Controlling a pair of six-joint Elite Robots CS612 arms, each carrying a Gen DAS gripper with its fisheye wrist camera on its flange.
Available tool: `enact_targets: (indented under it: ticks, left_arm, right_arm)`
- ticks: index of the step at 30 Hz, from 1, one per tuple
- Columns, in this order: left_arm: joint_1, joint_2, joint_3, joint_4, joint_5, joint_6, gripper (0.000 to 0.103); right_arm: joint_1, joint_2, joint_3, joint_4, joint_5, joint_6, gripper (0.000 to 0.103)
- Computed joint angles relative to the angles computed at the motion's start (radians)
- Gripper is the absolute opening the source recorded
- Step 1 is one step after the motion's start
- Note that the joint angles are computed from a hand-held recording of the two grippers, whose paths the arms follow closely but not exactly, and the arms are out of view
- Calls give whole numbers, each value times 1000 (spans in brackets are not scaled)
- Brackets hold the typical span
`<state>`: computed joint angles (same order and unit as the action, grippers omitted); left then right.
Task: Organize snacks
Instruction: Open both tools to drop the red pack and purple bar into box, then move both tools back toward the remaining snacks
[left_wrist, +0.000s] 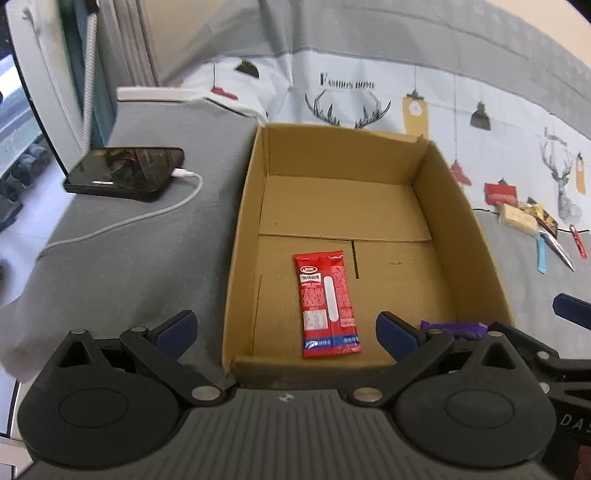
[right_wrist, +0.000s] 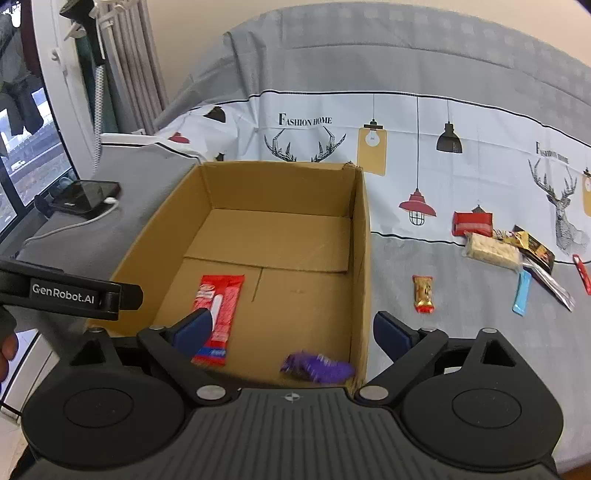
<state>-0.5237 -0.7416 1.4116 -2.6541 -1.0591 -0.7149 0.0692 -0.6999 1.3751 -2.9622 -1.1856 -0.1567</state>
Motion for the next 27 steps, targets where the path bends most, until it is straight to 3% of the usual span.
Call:
enact_targets:
  ticks: [11,21,27]
  left_arm:
    - [-60,-64,103,-51,79,-50,103]
    - [-83,-95,152,-84,118,-63,103]
    - [-81,-96,153,-80,109,-64,103]
  right_arm:
    - [-17,-86,159,-181,17,6,98]
    - [-30,-114,210,-212,-18,84,99]
    - [-31,-96,192,-193,-29,92,100]
